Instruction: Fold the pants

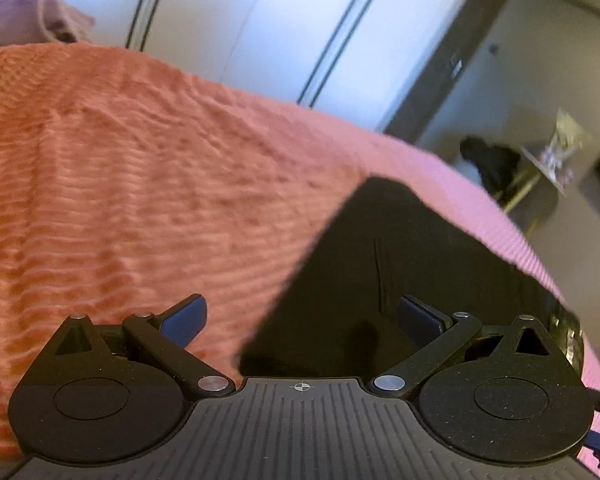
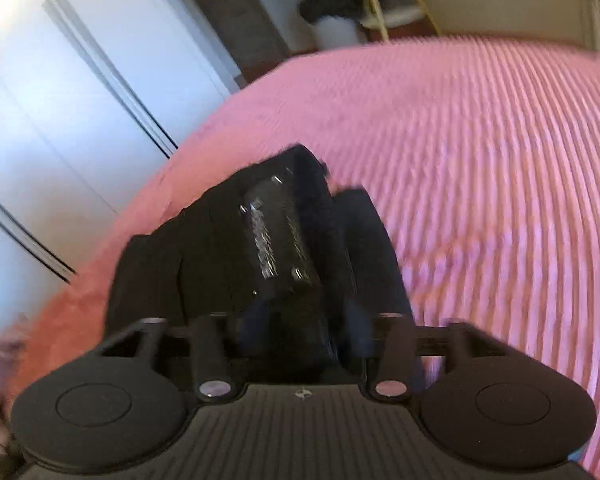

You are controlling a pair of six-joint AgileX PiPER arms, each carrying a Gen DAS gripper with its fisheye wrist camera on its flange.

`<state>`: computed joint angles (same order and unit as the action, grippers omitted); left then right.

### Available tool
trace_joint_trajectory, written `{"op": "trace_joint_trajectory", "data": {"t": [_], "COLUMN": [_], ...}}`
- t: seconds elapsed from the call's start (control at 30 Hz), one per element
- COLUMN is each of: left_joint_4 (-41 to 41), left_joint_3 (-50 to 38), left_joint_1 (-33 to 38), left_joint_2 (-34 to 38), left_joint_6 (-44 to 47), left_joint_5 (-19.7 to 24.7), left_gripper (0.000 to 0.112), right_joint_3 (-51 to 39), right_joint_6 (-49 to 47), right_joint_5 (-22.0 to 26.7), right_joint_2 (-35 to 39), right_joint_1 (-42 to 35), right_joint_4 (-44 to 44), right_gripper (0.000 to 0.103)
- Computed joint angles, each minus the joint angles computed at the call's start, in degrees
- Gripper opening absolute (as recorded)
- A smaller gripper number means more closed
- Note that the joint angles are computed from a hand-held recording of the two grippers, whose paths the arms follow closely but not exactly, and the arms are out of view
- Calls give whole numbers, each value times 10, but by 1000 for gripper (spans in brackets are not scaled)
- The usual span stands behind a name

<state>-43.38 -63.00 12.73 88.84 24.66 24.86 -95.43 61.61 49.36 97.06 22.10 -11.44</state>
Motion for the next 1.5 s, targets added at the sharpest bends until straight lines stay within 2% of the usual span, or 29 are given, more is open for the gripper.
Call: {"op": "trace_joint_trajectory", "data": {"t": [0.17,0.27,0.3,0.37,0.47,0.63,0.73,0.8,0.9,0.97,1.0,1.03,1.07,1.1,1.17,1.3,1.37,1.4,1.43,1.5], "left_joint_4": [22,16,16,18,13,-3,22,42,40,40,38,36,36,35,30,41,50,55,64,77], "left_joint_3": [-2,3,4,1,4,6,2,0,4,6,7,7,6,6,6,5,4,6,7,9], "left_joint_1": [-9,-8,-8,-6,-2,3,-6,-15,-19,-20,-20,-19,-18,-18,-17,-19,-21,-22,-26,-30], "left_joint_2": [3,0,-1,0,-3,-6,-3,-3,-8,-12,-13,-12,-11,-12,-11,-12,-12,-14,-15,-17], "left_joint_6": [-9,-4,-8,-15,-16,-1,-13,-21,-5,-4,-2,0,-1,-2,2,-1,-9,-12,-21,-33], "left_joint_5": [7,4,3,8,10,13,12,10,9,8,8,10,11,12,12,14,14,11,6,-2], "left_gripper": [103,103,103,103,103,103,103,103,103,103,103,103,103,103,103,103,103,103,103,103], "right_joint_3": [101,170,178,201,195,204,231,232,257,280,284,279,265,257,256,239,205,173,141,69], "right_joint_6": [31,56,65,88,106,154,118,114,134,111,103,101,110,114,140,130,118,124,122,119], "right_joint_5": [-60,-129,-129,-168,-162,-141,-167,-170,-225,-279,-292,-291,-271,-264,-271,-284,-257,-219,-183,-107], "right_joint_2": [-45,-75,-89,-93,-91,-119,-130,-128,-120,-111,-106,-101,-95,-92,-91,-70,-48,-34,-22,0], "right_joint_1": [-12,-30,-36,-39,-37,-22,-35,-37,-40,-47,-49,-48,-45,-39,-29,-29,-27,-21,-12,18], "right_joint_4": [81,112,122,135,129,89,146,153,166,224,245,246,224,200,160,181,172,145,110,20], "right_gripper": [62,70,71,78,79,73,73,75,79,79,76,60,51,47,47,67,66,47,37,31]}}
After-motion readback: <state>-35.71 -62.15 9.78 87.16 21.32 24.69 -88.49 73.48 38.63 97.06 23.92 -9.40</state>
